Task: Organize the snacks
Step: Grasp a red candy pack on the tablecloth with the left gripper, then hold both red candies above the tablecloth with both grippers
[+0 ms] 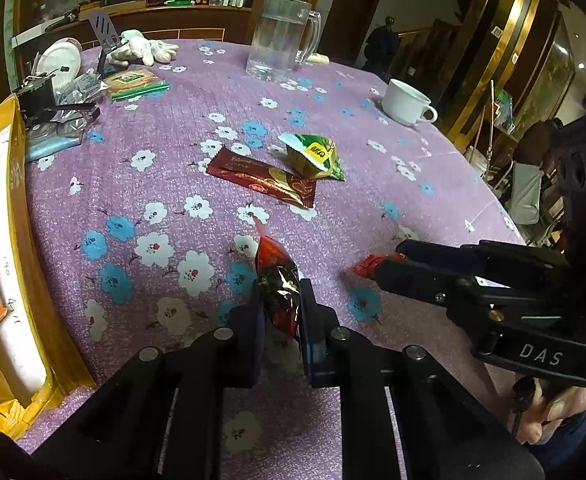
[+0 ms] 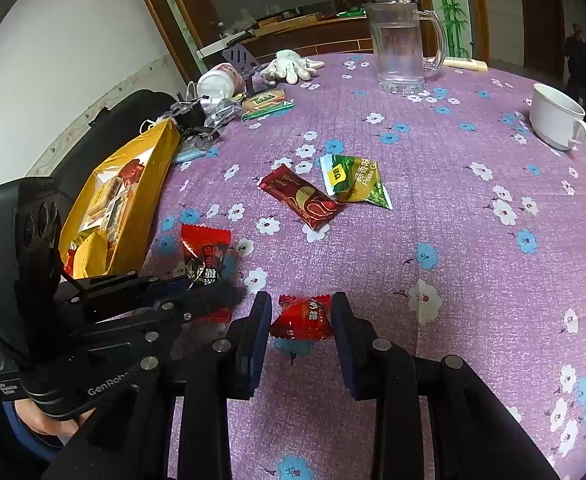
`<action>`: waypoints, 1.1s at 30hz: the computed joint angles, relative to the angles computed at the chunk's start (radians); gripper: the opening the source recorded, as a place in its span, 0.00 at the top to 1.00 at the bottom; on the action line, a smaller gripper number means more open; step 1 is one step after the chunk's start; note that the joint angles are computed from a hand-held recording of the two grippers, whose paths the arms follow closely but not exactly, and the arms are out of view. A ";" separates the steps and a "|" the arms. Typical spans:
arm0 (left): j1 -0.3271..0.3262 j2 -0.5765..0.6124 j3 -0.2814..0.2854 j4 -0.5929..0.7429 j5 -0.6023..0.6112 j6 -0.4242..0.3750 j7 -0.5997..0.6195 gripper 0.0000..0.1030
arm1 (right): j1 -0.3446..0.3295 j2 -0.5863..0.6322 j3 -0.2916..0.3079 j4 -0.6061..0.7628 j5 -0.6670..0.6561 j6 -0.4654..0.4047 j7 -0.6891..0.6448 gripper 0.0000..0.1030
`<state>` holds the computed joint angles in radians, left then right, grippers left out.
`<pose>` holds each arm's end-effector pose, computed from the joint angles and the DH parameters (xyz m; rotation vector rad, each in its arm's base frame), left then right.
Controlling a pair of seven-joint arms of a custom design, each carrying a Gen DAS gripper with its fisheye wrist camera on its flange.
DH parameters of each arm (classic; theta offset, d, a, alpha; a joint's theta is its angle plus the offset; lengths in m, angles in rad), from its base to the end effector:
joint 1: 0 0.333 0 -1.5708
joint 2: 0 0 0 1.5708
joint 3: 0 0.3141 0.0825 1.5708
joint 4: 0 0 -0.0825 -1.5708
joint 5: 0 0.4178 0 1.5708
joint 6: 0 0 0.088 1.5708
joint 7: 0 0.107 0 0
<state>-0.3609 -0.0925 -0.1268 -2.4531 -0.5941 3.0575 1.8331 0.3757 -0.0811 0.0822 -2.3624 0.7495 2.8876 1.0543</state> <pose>0.4909 -0.2108 0.3798 -1.7640 2.1113 -0.9667 0.5111 0.2079 0.3933 -1.9841 1.4579 -0.1885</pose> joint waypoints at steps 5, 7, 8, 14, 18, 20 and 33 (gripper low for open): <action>-0.015 -0.003 0.008 0.000 -0.045 0.009 0.038 0.88 | 0.004 -0.003 -0.001 -0.002 0.021 0.007 -0.017 0.69; -0.016 -0.003 0.009 0.001 -0.050 0.010 0.044 0.88 | 0.005 -0.005 -0.002 -0.004 0.026 0.010 -0.019 0.69; -0.017 -0.003 0.010 0.001 -0.057 0.010 0.050 0.88 | 0.006 -0.007 -0.003 -0.005 0.033 0.011 -0.025 0.69; -0.020 0.002 0.012 0.007 -0.094 0.013 0.085 0.88 | 0.007 -0.007 -0.004 -0.005 0.041 0.017 -0.029 0.69; -0.015 0.003 0.009 0.010 -0.112 0.011 0.095 0.88 | 0.002 0.002 -0.006 0.004 0.036 0.010 -0.017 0.69; -0.015 0.004 0.011 0.013 -0.130 0.011 0.113 0.88 | -0.002 0.008 -0.006 0.010 0.037 0.003 -0.012 0.69; 0.006 0.011 -0.003 0.024 -0.164 0.001 0.139 0.88 | -0.023 0.030 -0.003 0.032 0.037 -0.018 0.008 0.69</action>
<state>-0.3545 -0.0813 -0.1303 -2.4290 -0.7585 3.0584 1.9717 0.3528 -0.0513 0.0787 -2.3309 0.7867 2.8694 1.0619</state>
